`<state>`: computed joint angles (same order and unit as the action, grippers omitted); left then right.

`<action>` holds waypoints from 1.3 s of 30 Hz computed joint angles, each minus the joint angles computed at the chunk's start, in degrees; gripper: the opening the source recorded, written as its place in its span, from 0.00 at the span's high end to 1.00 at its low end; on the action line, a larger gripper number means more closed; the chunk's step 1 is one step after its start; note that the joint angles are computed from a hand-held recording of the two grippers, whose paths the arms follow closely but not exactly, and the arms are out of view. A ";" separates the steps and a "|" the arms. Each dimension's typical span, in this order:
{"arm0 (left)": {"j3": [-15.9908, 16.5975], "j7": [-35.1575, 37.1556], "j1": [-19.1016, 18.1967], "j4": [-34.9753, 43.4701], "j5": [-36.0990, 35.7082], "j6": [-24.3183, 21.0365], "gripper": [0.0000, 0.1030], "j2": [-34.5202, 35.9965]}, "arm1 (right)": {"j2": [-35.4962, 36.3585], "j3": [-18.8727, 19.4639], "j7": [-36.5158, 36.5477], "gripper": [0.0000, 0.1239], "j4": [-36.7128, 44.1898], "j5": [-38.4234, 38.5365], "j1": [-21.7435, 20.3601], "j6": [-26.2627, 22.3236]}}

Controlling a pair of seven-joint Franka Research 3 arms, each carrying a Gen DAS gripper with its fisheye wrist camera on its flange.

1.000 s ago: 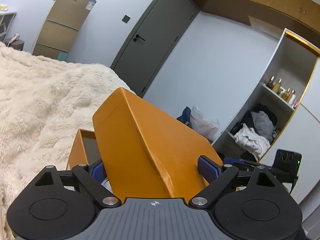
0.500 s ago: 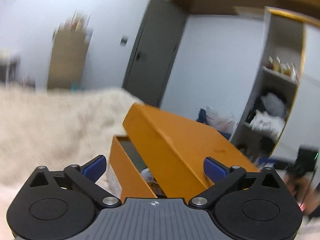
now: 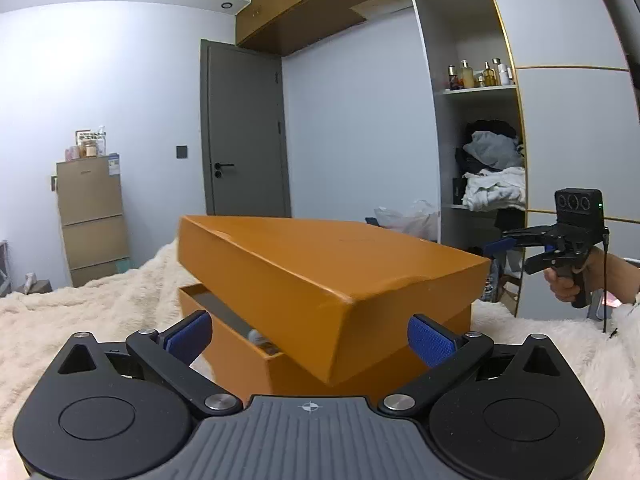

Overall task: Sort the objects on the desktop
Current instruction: 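Lower the lid onto the box opening with both grippers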

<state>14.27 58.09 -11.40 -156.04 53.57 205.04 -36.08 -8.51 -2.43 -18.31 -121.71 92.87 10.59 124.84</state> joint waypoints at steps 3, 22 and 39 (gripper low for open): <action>-4.99 2.86 3.52 -0.26 -3.87 2.48 0.00 1.42 | 0.60 0.66 0.35 0.29 0.93 -1.52 0.38 1.05; -2.65 -1.18 1.21 6.20 -3.64 -0.78 0.14 5.91 | -0.72 2.13 7.15 0.61 2.62 -3.23 3.53 9.10; -5.93 -8.54 7.76 8.57 -2.53 5.01 0.02 9.63 | -2.65 1.26 9.00 0.54 2.71 0.38 5.20 11.49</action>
